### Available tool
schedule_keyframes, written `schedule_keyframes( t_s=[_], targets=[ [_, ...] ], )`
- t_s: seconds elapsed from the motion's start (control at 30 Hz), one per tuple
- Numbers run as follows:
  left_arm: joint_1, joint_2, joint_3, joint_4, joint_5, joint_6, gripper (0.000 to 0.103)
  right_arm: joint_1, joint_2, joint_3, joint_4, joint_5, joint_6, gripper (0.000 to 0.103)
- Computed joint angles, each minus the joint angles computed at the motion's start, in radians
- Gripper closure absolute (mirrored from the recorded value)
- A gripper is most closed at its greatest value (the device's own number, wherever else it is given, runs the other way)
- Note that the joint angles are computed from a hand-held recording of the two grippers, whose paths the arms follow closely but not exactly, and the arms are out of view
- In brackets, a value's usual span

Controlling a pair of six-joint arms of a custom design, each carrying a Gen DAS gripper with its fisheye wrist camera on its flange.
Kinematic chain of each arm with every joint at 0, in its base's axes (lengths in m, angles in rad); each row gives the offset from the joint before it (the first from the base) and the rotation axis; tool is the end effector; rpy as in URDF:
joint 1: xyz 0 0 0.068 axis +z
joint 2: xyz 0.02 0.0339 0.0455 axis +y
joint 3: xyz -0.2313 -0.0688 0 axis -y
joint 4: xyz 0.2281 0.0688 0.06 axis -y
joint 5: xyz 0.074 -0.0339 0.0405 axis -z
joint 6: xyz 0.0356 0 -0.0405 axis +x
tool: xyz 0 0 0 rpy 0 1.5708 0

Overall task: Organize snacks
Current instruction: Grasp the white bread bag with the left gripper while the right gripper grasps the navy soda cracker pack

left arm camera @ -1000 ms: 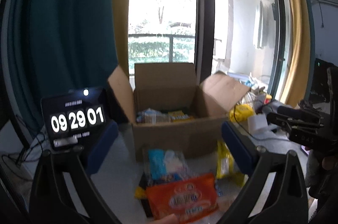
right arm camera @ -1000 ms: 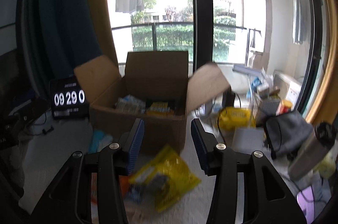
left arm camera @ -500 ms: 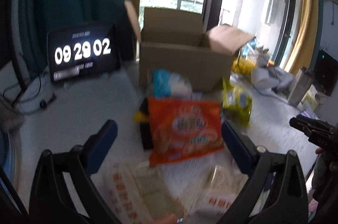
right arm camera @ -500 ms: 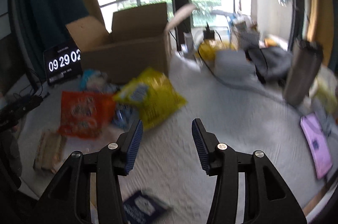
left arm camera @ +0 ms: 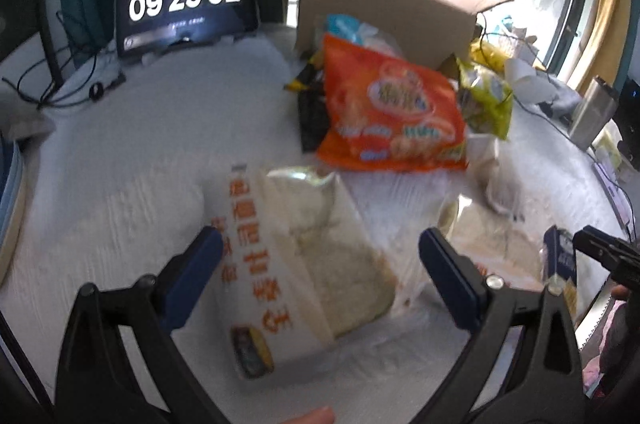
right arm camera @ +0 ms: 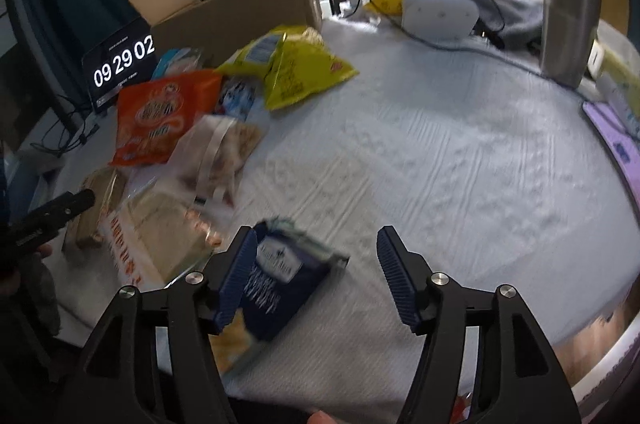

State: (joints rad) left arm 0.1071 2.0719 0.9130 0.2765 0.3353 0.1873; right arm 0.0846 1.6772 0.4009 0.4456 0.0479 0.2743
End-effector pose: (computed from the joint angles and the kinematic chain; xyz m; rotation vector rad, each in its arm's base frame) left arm 0.3451 0.0253 0.0483 0.2419 2.3939 -0.2758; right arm 0.2413 0.0188 0.0617 0.2498 2.3901 0.1097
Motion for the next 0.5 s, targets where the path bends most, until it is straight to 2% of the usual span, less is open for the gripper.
schedule_keyframes(
  t_s=[0.2, 0.3, 0.5],
  targets=[
    [0.026, 0.037, 0.024, -0.018, -0.043, 0.010, 0.003, 0.048, 0.065, 0.024, -0.022, -0.043, 0.054, 0.036],
    [0.031, 0.048, 0.039, -0.015, -0.046, 0.005, 0.003, 0.093, 0.092, 0.059, -0.030, -0.019, 0.078, 0.029],
    [-0.018, 0.081, 0.096, -0.050, -0.073, 0.025, 0.004, 0.184, 0.166, 0.163, -0.097, 0.100, 0.064, 0.027]
  ],
)
